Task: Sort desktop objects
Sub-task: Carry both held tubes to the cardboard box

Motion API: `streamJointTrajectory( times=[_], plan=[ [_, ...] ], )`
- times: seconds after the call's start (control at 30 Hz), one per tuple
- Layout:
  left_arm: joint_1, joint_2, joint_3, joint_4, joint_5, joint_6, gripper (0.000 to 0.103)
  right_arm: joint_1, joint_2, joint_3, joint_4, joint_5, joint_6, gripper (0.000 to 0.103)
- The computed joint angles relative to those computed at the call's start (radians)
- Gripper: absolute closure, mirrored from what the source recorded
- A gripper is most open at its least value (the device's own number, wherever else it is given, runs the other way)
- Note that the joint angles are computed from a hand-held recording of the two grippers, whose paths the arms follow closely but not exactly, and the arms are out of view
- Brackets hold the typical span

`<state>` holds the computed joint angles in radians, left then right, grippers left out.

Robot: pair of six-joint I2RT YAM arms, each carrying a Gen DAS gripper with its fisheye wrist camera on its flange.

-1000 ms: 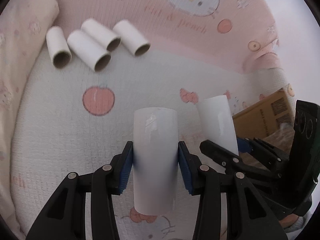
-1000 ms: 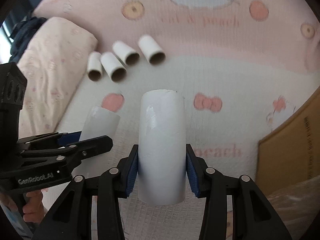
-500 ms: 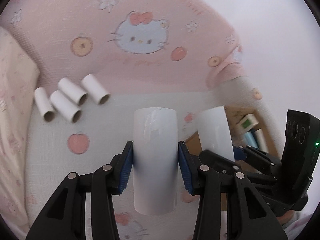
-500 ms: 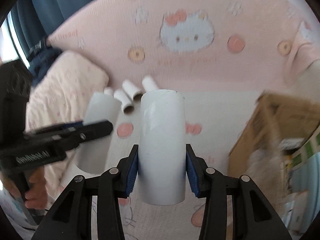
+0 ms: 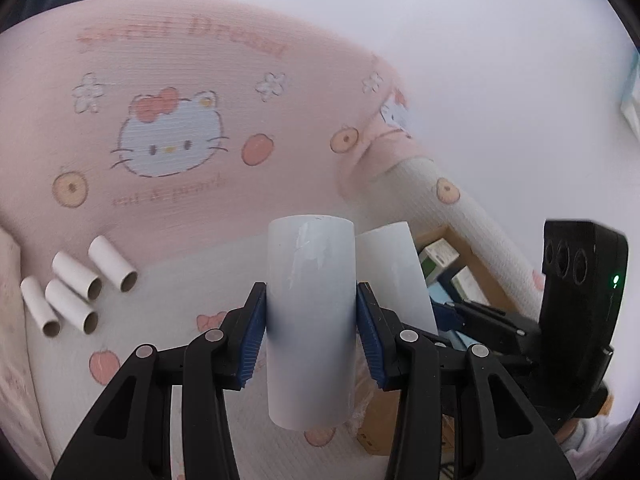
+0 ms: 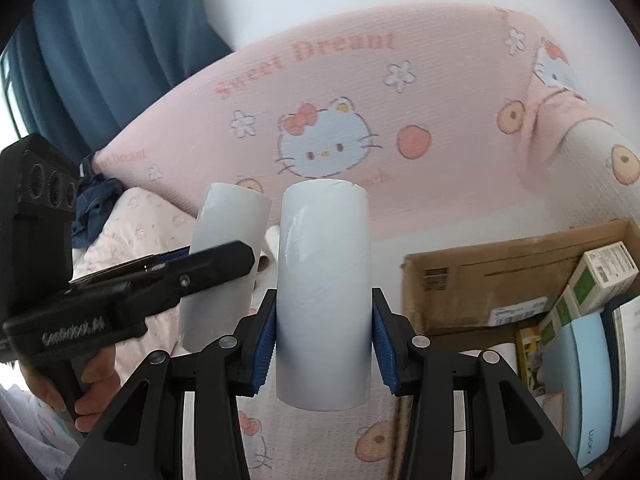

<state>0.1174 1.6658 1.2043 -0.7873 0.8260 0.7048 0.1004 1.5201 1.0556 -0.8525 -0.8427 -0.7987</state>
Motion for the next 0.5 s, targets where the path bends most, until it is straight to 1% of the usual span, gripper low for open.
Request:
streamJointTrajectory(
  times=[0.07, 0.2, 0.27, 0.3, 0.33, 0.4, 0.5],
  plan=[
    [-0.030, 0.023, 0.006, 0.019, -0.008, -0.020, 0.056, 0.003, 0.036, 0.030, -0.004, 0.013, 0.003, 0.062],
    [-0.075, 0.082, 0.051, -0.011, 0.015, -0.030, 0.056, -0.002, 0.120, 0.119, -0.038, 0.049, 0.001, 0.062],
    [-0.105, 0.093, 0.054, 0.022, 0.009, -0.045, 0.056, -0.013, 0.170, 0.186, -0.083, 0.052, -0.003, 0.062],
    [-0.123, 0.091, 0.045, 0.056, 0.003, -0.052, 0.056, -0.018, 0.182, 0.202, -0.088, 0.054, -0.002, 0.062],
    [-0.142, 0.083, 0.028, 0.103, -0.005, -0.064, 0.056, -0.024, 0.192, 0.220, -0.082, 0.062, 0.007, 0.062],
    [-0.175, 0.080, 0.014, 0.152, -0.015, -0.067, 0.056, -0.037, 0.208, 0.245, -0.060, 0.073, 0.029, 0.062],
    [-0.223, 0.104, 0.034, 0.142, -0.007, -0.057, 0.056, -0.064, 0.260, 0.316, -0.095, 0.077, 0.025, 0.062]
  ],
)
